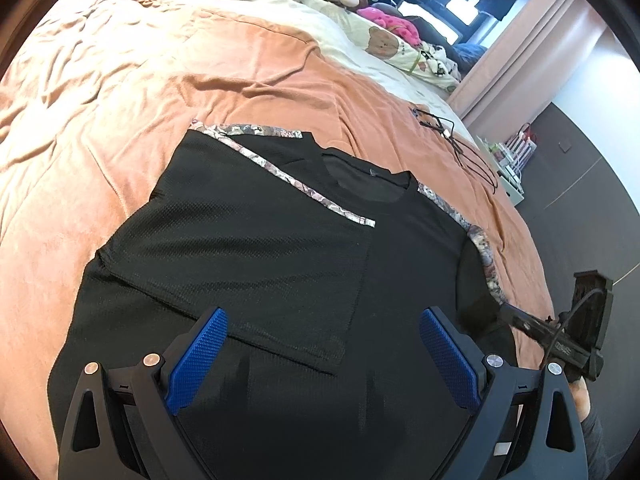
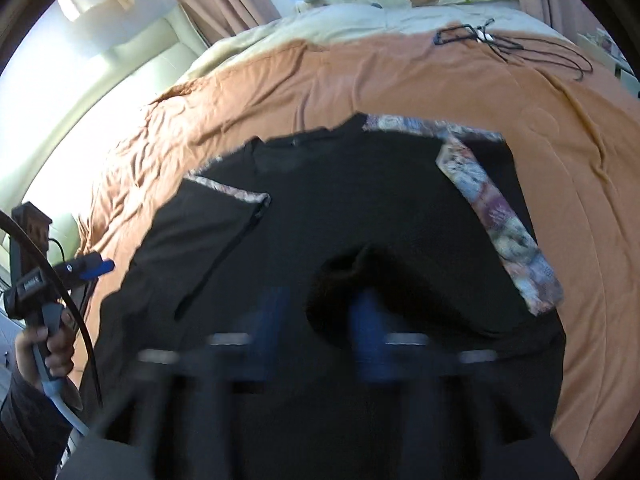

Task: Fold small clothes
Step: 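Fold the held side over toward the first flap with the right gripper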

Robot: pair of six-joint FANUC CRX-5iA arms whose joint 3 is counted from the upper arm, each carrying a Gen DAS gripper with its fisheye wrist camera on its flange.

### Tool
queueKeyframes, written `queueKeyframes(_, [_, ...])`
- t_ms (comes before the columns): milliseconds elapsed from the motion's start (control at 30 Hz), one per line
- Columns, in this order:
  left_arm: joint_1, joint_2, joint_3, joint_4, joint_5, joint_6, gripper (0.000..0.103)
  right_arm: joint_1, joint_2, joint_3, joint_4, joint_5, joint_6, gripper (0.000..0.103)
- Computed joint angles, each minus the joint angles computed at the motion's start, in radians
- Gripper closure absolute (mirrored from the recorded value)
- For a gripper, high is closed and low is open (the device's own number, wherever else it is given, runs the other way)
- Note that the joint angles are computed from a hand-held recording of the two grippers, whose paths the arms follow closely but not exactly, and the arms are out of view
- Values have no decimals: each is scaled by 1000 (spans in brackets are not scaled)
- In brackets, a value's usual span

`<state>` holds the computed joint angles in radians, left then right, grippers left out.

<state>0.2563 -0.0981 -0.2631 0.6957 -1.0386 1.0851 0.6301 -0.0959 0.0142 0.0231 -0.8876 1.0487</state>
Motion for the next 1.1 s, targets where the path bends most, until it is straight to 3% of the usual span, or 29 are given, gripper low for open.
queueKeyframes(33, [-1, -1, 0, 0, 0, 1, 6, -3, -18, -21, 19, 21, -14, 19])
queueKeyframes(133, [-5, 0, -1, 3, 1, 0, 6, -45, -35, -8, -31, 12, 0, 19])
queueKeyframes(333, [-16, 0, -9, 13, 5, -5, 6, -147, -55, -26, -16, 19, -104, 19])
queueKeyframes(667, [-26, 5, -7, -24, 9, 39, 6, -169, 25, -31, 130, 25, -235, 26])
queueKeyframes(767, [-23, -2, -11, -30, 12, 45, 6, -182, 65, -6, 120, 22, -225, 44])
queueKeyframes(833, [-19, -6, -17, -26, 13, 42, 6, -150, 49, -70, 178, 58, -270, 69])
queueKeyframes(933, [-9, -11, -30, -14, 11, 28, 6, -131, 38, -95, 227, 71, -287, 95])
queueKeyframes(1100, [15, -16, -47, 1, 6, 10, 6, -108, 17, -116, 279, 104, -309, 102])
